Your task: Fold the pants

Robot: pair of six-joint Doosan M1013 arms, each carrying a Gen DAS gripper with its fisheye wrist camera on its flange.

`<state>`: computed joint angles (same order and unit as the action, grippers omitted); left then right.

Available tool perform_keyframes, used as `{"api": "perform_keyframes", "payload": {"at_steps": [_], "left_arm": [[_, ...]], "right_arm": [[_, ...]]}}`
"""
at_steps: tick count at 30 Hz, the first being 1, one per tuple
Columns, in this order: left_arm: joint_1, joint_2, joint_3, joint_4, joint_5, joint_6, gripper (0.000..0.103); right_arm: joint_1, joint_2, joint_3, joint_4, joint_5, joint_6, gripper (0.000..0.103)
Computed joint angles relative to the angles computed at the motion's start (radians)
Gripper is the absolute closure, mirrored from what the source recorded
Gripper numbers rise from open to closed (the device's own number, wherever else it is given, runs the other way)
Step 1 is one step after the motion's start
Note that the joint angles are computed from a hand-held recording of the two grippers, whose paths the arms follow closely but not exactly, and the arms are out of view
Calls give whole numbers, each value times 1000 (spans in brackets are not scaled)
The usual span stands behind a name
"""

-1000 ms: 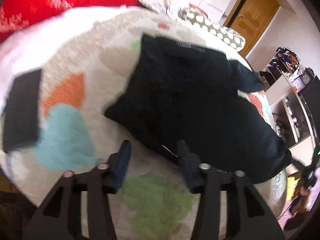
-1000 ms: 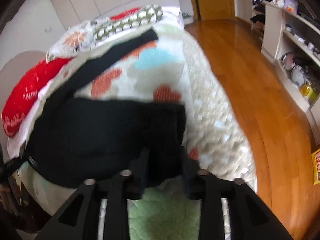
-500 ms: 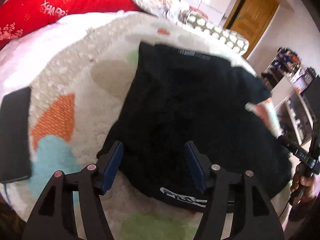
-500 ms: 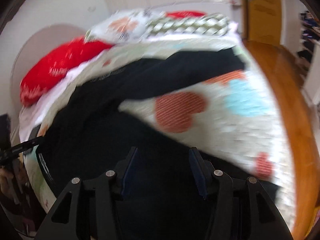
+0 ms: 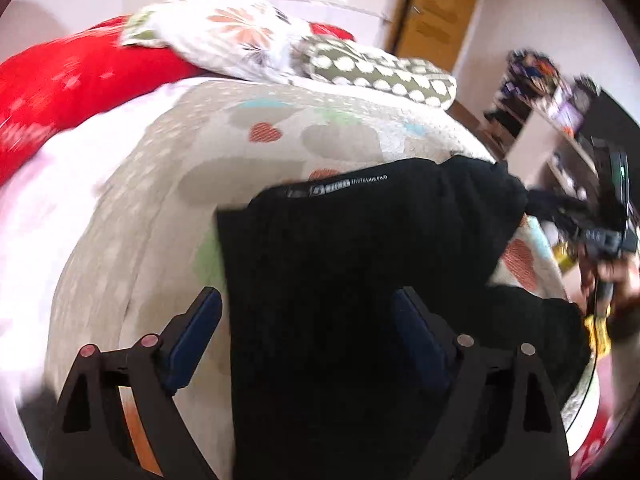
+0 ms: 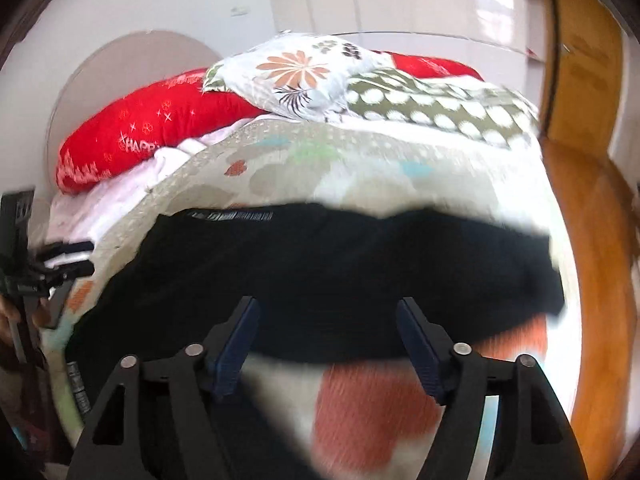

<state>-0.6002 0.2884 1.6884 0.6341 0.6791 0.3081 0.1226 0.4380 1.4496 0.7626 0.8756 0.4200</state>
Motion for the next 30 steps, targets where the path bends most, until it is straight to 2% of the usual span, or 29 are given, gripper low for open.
{"api": "perform_keyframes", "payload": {"at_steps": [3, 4, 6, 8, 10, 13, 16, 18, 19, 20, 21, 23, 24, 30], "left_arm": [[70, 59, -72, -194, -20, 303, 15], [89, 80, -98, -236, -5, 380, 15], [111, 123, -147, -258, 55, 462, 15], [130, 151, -179, -305, 92, 547, 15], [149, 173, -199, -347, 88, 612, 15], [172, 209, -233, -434, 101, 706, 15], [169, 228, -251, -429, 96, 745, 14], [170, 237, -264, -444, 102, 754, 15], [170, 238, -264, -456, 98, 752, 20], [171, 235, -260, -470, 85, 760, 35], [169, 226, -250, -492, 62, 775, 45], [162, 211, -236, -504, 43, 773, 85], [158, 199, -224, -518, 23, 777, 90], [85, 104, -141, -299, -26, 555, 91]], "right_arm": [[42, 64, -89, -75, -4, -28, 28], [49, 78, -105, -88, -6, -41, 28], [72, 114, -148, -136, -12, -40, 28], [86, 148, -197, -174, 23, -39, 28], [98, 182, -243, -199, 62, -52, 27], [116, 220, -289, -224, 80, -68, 27], [135, 256, -329, -274, 96, -17, 30], [139, 265, -331, -271, 113, -3, 59], [138, 259, -315, -250, 106, -17, 67], [138, 246, -291, -231, 88, -45, 88], [140, 229, -263, -231, 53, -68, 95], [144, 188, -203, -227, -30, -108, 96], [140, 172, -184, -202, -43, -128, 97], [90, 37, -60, -17, -49, -258, 97]]}}
